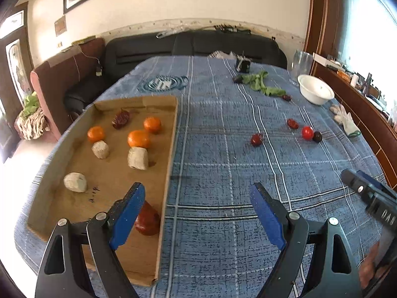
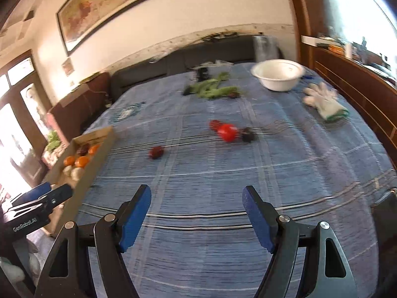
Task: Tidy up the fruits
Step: 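Move both tools back to the table and grasp the red tomato with the right tool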
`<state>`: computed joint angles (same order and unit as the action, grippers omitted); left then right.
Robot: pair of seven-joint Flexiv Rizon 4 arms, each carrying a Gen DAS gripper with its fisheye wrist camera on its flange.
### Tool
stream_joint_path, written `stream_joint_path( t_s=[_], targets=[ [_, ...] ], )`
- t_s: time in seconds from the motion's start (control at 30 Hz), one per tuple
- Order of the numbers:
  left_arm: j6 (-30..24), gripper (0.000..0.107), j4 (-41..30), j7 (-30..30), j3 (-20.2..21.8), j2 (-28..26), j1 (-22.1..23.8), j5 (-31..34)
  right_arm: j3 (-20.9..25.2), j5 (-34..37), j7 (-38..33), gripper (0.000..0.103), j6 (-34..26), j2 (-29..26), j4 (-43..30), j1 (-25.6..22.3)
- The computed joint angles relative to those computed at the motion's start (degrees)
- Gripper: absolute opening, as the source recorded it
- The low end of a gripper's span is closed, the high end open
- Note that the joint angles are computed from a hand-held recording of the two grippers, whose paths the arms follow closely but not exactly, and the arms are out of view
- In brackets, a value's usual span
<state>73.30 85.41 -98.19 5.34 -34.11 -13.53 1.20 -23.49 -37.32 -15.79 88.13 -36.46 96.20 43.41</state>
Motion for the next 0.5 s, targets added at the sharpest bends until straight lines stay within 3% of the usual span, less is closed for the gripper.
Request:
stream_joint_path(
  t_s=[0.17, 0.23, 0.33, 0.5],
  targets=[
    [-1.2, 0.086, -2.5, 2.8, -2.9, -1.8, 1.0, -1.8, 3.8, 0.7, -2.1, 0.080, -4.2, 0.9, -0.9, -4.8],
    [-1.8, 0.086, -4.4, 4.7, -4.1, -2.9, 1.3, -2.7, 7.7, 1.2, -4.4, 0.080, -7.2, 0.4, -3.6, -8.3],
    [-3.7, 0.086, -8.8, 7.7, -5.8, -5.6, 1.4, -4.4, 13.1, 2.8, -8.5, 0.080, -10.6, -1.7, -9.2, -12.9],
    [-10.4, 0.086, -22.0, 9.4, -5.4, -13.4, -0.2, -5.7, 22.1, 8.0, -19.3, 0.080, -13.2, -10.2, -24.4, -19.1]
  ],
)
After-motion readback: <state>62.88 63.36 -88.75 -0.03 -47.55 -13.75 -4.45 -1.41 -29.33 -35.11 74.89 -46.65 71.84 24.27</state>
